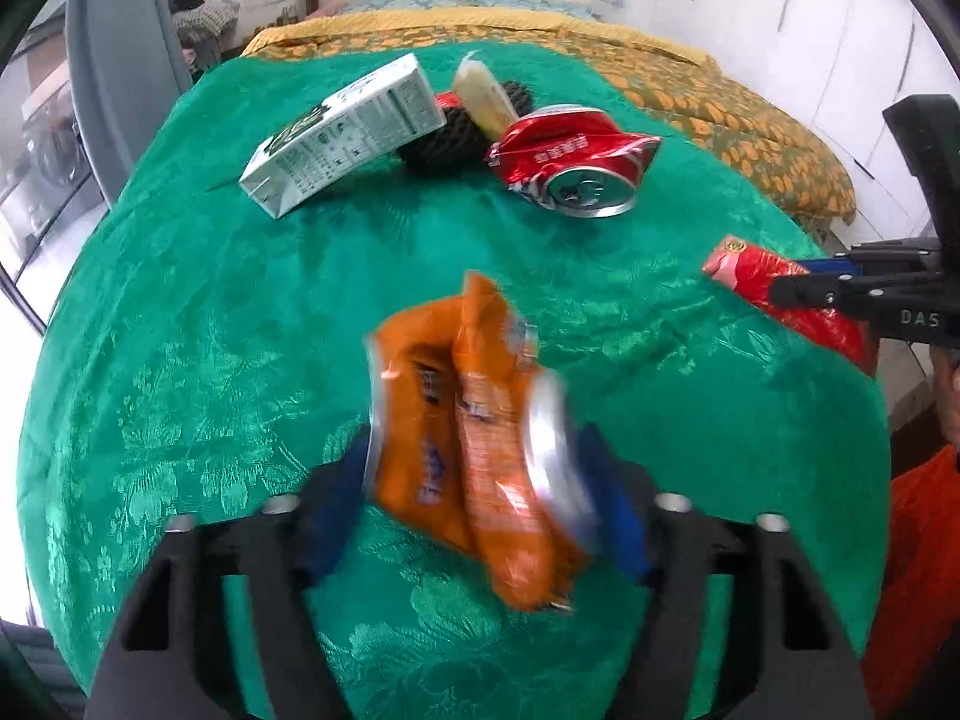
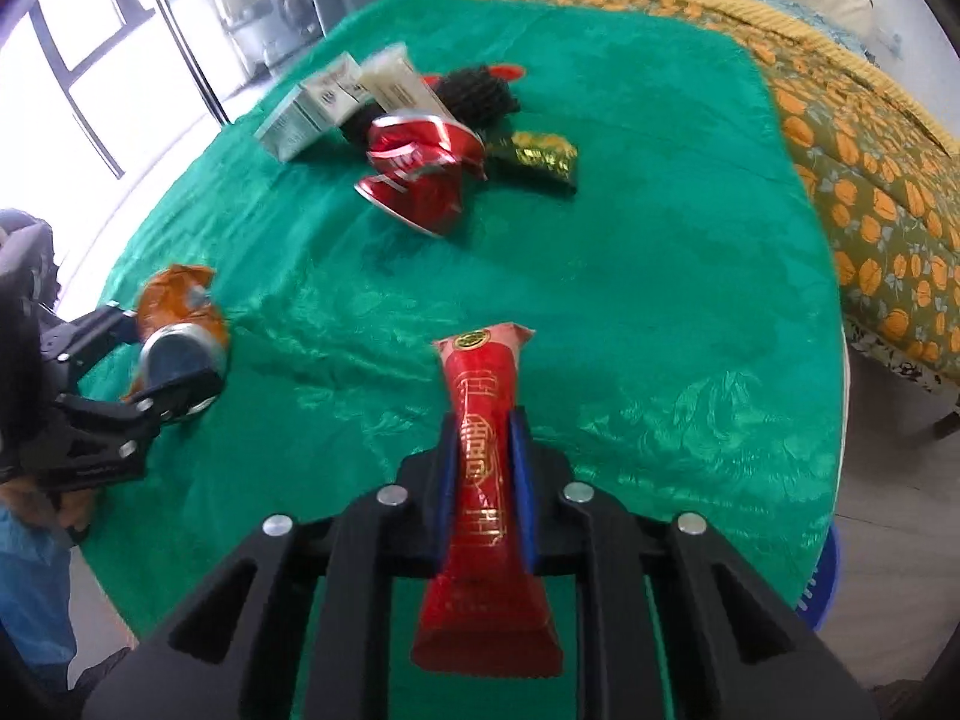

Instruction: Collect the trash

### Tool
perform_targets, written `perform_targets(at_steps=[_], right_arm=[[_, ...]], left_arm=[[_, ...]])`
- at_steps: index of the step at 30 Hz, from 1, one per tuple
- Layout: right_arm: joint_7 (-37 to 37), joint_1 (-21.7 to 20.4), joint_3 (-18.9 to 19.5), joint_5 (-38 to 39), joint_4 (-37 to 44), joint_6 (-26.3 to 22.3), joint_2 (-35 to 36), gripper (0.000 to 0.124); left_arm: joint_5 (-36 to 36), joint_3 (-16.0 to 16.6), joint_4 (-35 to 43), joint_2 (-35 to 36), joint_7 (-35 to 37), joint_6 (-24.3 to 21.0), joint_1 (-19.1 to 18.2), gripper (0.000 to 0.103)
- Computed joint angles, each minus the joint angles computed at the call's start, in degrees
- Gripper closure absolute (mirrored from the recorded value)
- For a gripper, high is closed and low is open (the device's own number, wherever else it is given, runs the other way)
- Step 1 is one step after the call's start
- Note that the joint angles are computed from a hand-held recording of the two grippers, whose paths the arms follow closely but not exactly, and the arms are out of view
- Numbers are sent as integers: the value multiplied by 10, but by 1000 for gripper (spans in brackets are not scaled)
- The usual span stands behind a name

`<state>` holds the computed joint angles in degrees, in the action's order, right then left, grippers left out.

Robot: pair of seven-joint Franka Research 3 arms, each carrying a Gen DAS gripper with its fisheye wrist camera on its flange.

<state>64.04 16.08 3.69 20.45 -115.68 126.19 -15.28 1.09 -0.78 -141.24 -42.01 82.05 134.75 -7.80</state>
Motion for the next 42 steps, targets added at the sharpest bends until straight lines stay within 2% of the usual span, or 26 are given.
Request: perform_targets(at_steps=[5,10,17,25,32,36,41,42], right_arm=[[-42,4,-21,49,-57,22,-68,111],[-79,0,-55,114,-107,24,-129,111],[-91,-54,-98,141,-142,29,-163,111],[-102,-133,-135,123,-135,58,-124,111],[-127,-175,-150,121,-113,103,-48,111],[-129,-196,-159,140,-89,91,-5,111],[-130,-217,-158,159,-61,74,32,111],[-130,-220,-157,164,-56,72,40,108]], left_arm=[[-5,-10,-8,-16,-24,10,-3,47],[-4,-35,-9,-32,-57,23,-25,49],[-4,-72,43,13,-99,30,-75,49],[-11,-127,178,176,-135,50,-133,48],[52,-181,340,372,-206,45,-148,44],[79,-185,415,468,-224,26,-166,44],[114,-179,481,546,-237,15,-188,42],[118,-177,490,557,-240,16,-191,40]])
